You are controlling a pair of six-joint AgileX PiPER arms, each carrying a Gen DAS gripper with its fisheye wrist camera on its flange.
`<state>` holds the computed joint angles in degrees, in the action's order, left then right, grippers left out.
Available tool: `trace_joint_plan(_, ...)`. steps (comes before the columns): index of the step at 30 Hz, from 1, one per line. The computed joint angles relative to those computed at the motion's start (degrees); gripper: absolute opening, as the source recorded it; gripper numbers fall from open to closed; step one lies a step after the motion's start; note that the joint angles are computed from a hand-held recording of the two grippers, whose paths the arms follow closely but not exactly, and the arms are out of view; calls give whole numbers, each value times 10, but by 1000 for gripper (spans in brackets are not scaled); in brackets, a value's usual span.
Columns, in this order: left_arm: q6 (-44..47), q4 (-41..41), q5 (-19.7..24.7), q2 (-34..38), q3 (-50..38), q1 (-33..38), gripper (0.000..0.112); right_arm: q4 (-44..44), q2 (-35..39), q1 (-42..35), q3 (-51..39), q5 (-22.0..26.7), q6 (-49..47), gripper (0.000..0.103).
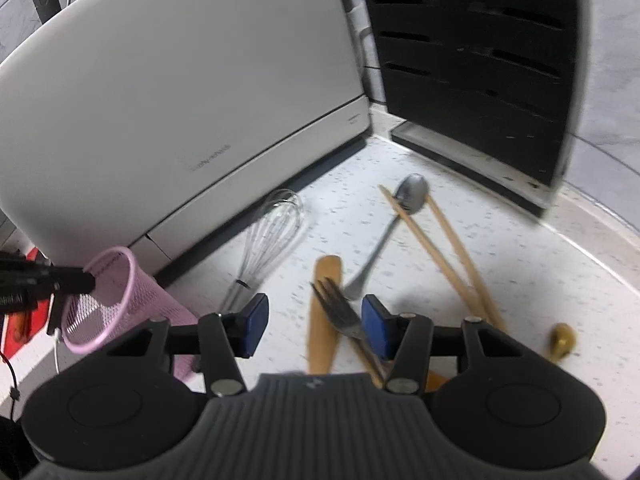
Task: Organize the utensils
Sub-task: 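Lower the right gripper onto the whisk handle and close it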
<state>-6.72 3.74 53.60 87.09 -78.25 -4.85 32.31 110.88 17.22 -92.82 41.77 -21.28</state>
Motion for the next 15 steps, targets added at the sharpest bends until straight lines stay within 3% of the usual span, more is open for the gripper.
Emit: trace_joint_plan(15, 19, -26, 1, -2, 1, 11, 6, -63, 188, 53, -288, 113, 222, 53)
